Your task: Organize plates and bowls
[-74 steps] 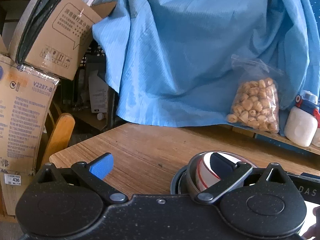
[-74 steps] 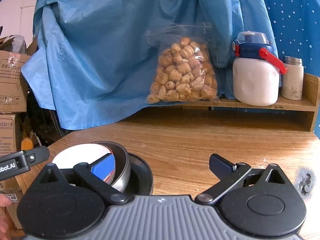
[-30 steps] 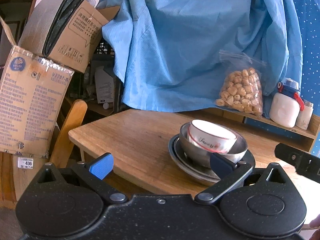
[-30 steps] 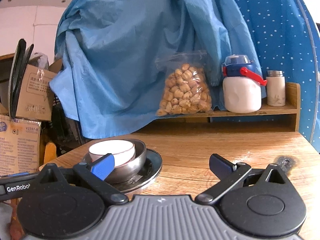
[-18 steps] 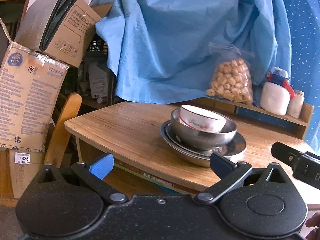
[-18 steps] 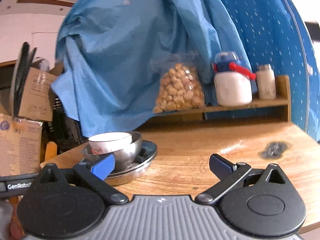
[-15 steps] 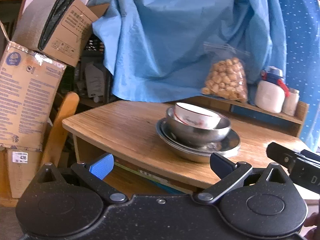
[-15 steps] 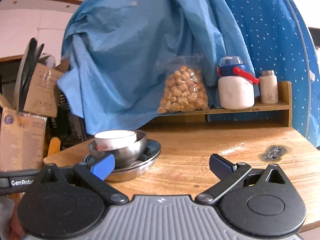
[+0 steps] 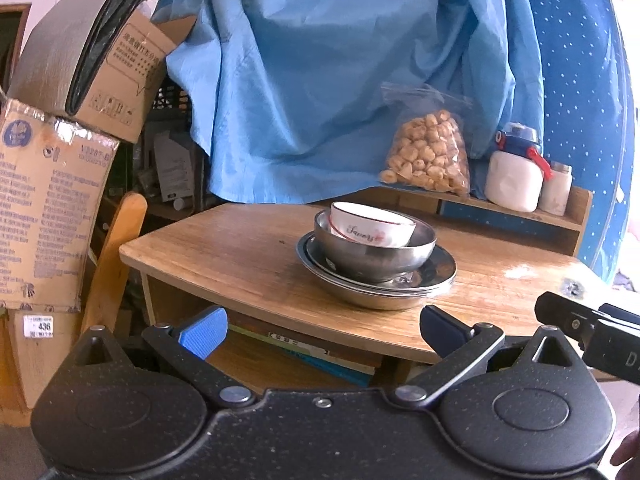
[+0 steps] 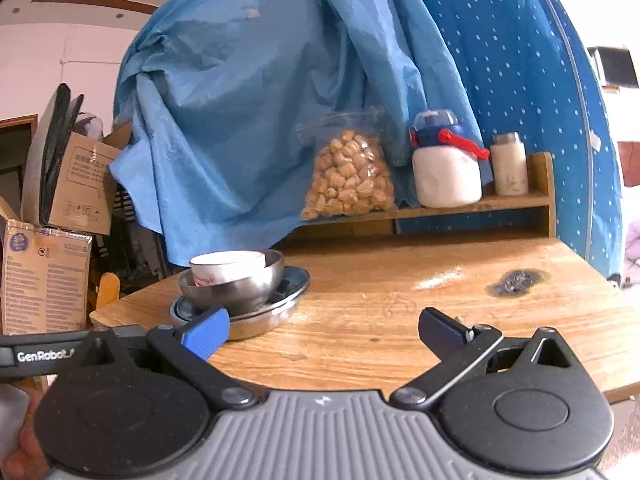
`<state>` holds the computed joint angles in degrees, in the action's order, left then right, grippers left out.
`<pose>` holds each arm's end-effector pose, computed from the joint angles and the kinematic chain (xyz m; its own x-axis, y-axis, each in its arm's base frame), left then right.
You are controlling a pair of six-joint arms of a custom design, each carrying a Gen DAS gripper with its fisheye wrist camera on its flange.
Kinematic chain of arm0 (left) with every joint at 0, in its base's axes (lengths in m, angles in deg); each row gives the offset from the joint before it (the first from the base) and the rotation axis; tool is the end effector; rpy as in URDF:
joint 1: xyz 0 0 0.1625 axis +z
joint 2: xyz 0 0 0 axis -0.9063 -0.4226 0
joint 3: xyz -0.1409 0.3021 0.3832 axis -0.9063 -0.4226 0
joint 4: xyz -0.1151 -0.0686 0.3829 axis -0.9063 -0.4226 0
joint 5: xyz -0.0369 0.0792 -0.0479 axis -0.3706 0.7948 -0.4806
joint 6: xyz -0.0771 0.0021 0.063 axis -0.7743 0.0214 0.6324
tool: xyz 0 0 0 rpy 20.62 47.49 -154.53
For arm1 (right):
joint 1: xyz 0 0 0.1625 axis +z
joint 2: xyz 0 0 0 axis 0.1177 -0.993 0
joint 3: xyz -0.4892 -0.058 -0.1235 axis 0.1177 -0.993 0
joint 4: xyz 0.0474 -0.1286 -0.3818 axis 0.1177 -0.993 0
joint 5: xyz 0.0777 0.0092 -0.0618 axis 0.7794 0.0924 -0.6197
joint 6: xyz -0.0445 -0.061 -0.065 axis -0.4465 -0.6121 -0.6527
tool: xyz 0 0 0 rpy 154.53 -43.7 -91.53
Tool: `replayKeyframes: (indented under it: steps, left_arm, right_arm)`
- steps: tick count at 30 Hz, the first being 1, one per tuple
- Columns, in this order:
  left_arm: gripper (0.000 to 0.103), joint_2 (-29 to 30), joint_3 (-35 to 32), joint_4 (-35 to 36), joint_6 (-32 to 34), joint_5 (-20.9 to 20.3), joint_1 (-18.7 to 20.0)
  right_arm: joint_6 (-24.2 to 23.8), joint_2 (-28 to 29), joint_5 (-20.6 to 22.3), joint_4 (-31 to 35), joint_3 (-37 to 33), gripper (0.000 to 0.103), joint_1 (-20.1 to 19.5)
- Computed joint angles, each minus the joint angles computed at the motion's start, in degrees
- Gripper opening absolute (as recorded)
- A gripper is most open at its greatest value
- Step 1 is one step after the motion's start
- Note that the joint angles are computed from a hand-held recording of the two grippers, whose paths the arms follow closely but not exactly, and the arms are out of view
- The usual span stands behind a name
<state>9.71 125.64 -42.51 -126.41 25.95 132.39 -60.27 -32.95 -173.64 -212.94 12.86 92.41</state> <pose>-0.1180 -0.7097 0.0866 -0.7099 0.3682 -0.6005 0.7038 0.3369 -0.6254 0.1928 -0.6454 0.0590 -0.8278 0.2826 0.4847 -0.4661 0.1346 -0.8744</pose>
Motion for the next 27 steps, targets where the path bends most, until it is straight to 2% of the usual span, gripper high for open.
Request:
replayKeyframes:
  steps: [7,16,27]
  left_arm:
    - [0.102,0.3,-1.2,1.5,-0.9,0.7,0.4]
    - [0.102,1.2,-2.5,2.1,-1.5,-0.9,0.3]
    - [0.102,1.1,-2.2,1.4,-0.3,-0.6,0.4]
  right_arm:
    - [0.8,-0.9,0.2,1.4,1.1,0.103,-0.5]
    - [2.5,-1.3,-1.4,3.2,0.5,0.103,-0.7]
    - [1.0,-0.9,-1.4,4.5,-0.5,0.103,-0.5]
